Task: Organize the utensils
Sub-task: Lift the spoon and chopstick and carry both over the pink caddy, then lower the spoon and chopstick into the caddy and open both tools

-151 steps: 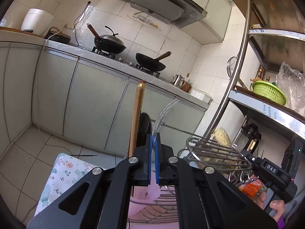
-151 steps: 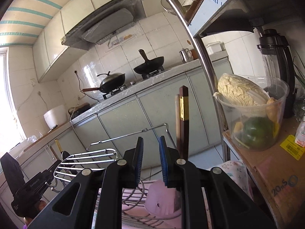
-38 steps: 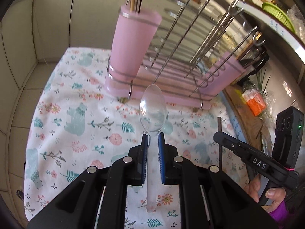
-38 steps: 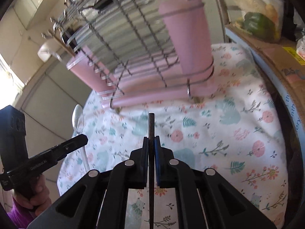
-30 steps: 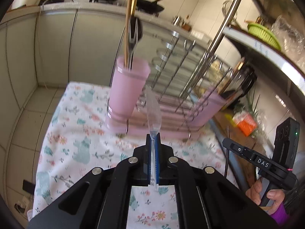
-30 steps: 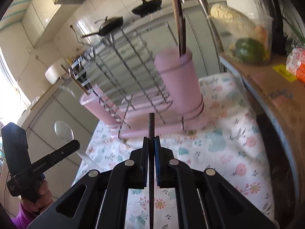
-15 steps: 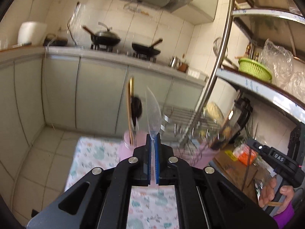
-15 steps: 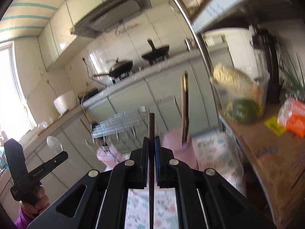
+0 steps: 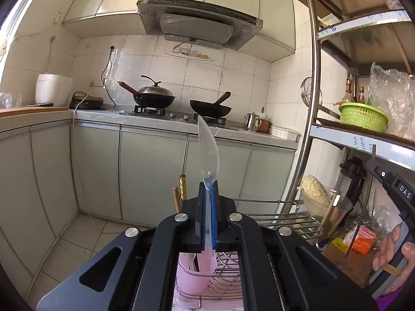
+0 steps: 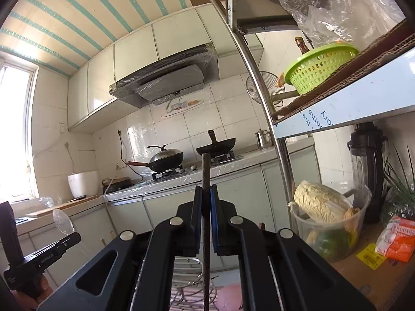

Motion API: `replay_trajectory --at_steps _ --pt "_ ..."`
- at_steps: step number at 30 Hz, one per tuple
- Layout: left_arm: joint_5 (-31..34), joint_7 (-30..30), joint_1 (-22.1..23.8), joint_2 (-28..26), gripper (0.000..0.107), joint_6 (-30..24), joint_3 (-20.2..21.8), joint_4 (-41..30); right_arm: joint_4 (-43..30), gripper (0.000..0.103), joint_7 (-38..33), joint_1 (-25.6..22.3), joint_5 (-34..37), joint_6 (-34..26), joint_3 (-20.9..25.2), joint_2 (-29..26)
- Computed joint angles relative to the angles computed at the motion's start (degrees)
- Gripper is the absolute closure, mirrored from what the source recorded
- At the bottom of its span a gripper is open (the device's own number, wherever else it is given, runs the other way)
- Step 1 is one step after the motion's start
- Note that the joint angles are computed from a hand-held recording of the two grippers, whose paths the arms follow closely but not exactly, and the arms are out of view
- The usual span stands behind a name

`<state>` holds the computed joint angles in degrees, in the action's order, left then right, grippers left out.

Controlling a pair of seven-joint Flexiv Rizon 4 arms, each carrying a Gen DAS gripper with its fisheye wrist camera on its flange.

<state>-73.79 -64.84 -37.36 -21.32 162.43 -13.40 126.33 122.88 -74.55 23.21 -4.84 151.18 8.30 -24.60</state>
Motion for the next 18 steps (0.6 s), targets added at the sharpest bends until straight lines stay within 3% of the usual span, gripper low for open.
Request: replay_trajectory --at_steps 8,18 --pt "0.7 3.7 2.0 -3.5 0.105 -1.4 0.7 -2.2 -7.7 0.097 -8.5 5.2 5.7 -1.3 -2.4 -6.2" --pt "1.4 3.1 3.5 -3.6 0.105 -8.0 1.0 -0.8 -8.6 0.097 -8.5 5.2 5.5 -6.3 -2.4 -8.6"
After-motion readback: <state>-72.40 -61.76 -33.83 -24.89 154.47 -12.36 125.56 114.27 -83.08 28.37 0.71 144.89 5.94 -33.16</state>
